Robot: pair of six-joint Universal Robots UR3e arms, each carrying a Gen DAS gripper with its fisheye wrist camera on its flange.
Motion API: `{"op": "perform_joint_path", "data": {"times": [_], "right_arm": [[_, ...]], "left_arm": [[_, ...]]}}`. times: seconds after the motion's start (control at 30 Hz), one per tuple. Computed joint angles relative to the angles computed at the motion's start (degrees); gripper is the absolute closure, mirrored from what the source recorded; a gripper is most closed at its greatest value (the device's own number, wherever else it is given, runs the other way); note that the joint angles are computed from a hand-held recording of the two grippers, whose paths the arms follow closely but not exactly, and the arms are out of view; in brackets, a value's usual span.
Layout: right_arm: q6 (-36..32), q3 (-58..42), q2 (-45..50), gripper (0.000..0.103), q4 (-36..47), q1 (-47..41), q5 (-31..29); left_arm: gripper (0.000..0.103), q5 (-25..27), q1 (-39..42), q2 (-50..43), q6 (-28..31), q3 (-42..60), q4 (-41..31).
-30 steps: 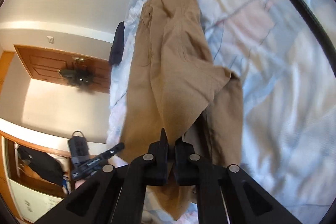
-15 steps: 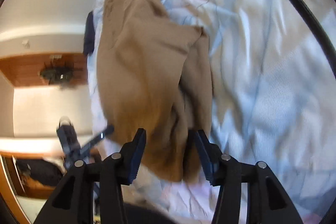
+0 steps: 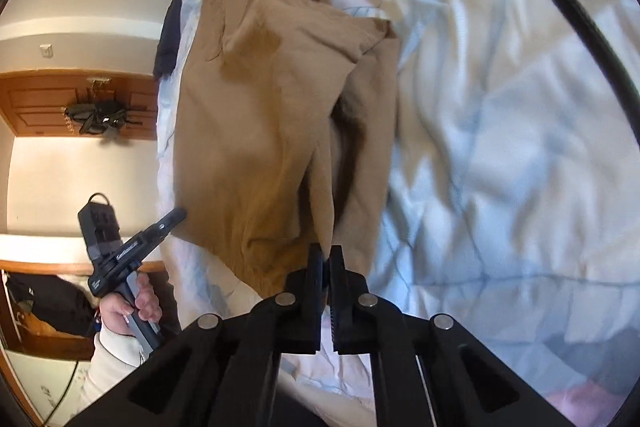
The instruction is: Fold clothes
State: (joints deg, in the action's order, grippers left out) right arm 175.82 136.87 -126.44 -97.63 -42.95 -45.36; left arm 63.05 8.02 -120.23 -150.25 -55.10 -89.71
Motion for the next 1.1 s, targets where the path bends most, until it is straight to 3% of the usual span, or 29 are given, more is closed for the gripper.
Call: {"op": "perform_joint_path", "data": {"times": [0.13,0.2,0.23,0.27,0.3,0.33,0.37,0.4,0.53,0.6,0.67,0.73,0.8,0.83,0.9,0.97,1.1], "right_arm": [[3.4,0.4,4.2,0.101,-4.3,2.7,-2.0],[4.9,-0.7,5.5,0.101,-5.6,4.6,-3.4],[4.8,-1.5,6.1,0.101,-5.8,5.3,-4.3],[4.5,-2.6,6.8,0.095,-5.9,5.8,-5.1],[4.6,-3.3,6.9,0.087,-5.8,6.1,-6.2],[4.7,-3.9,6.7,0.063,-5.7,6.3,-7.4],[5.0,-5.1,6.4,0.036,-4.7,6.4,-8.5],[5.0,-6.3,5.4,0.030,-2.9,5.9,-9.4],[4.0,-11.4,2.0,0.020,-0.9,2.4,-12.6],[-0.5,-13.6,-0.1,0.018,2.3,-3.1,-10.3],[-4.0,-17.6,3.7,0.018,3.9,-7.3,-6.5],[-3.8,-23.8,11.3,0.017,1.5,-8.1,-3.1],[-8.1,-33.7,19.6,0.013,3.8,-8.1,-1.2],[-12.3,-39.1,22.6,0.002,7.2,-9.7,-1.0],[-11.9,-48.7,29.0,0.000,6.5,-8.7,-3.0],[-11.0,-60.5,37.1,0.000,8.1,-6.6,-5.3],[-9.8,-84.5,57.7,0.000,9.8,-0.5,-5.7]], "left_arm": [[0.093,2.8,0.7,-1.1,0.9,1.1,-1.9],[0.083,5.5,0.3,-0.7,-0.1,-0.3,-0.1],[0.082,6.8,-0.3,-0.8,-0.7,-0.4,0.5],[0.081,8.0,-1.0,-1.2,-1.2,0.1,0.9],[0.074,9.2,-1.8,-1.6,-1.7,0.6,1.3],[0.067,10.7,-2.7,-2.1,-2.2,1.6,1.1],[0.047,12.3,-3.4,-2.2,-2.5,2.5,0.3],[0.026,12.9,-3.7,-0.8,-3.1,1.0,1.4],[0.023,10.0,-2.6,18.4,-7.8,-19.8,20.8],[0.020,6.5,-4.3,27.0,-10.4,-28.8,31.8],[0.018,1.7,-10.4,29.4,-16.4,-34.2,44.2],[0.018,8.7,-22.1,23.4,-26.5,-30.9,51.5],[0.018,17.5,-34.1,11.6,-34.4,-19.6,54.0],[0.018,24.5,-40.1,5.6,-39.1,-13.6,55.0],[0.018,31.9,-46.5,-4.3,-45.7,-5.9,59.6],[0.018,32.9,-48.6,-11.5,-48.1,-2.8,65.6],[0.018,19.8,-45.4,-14.9,-52.9,-2.2,64.7]]}}
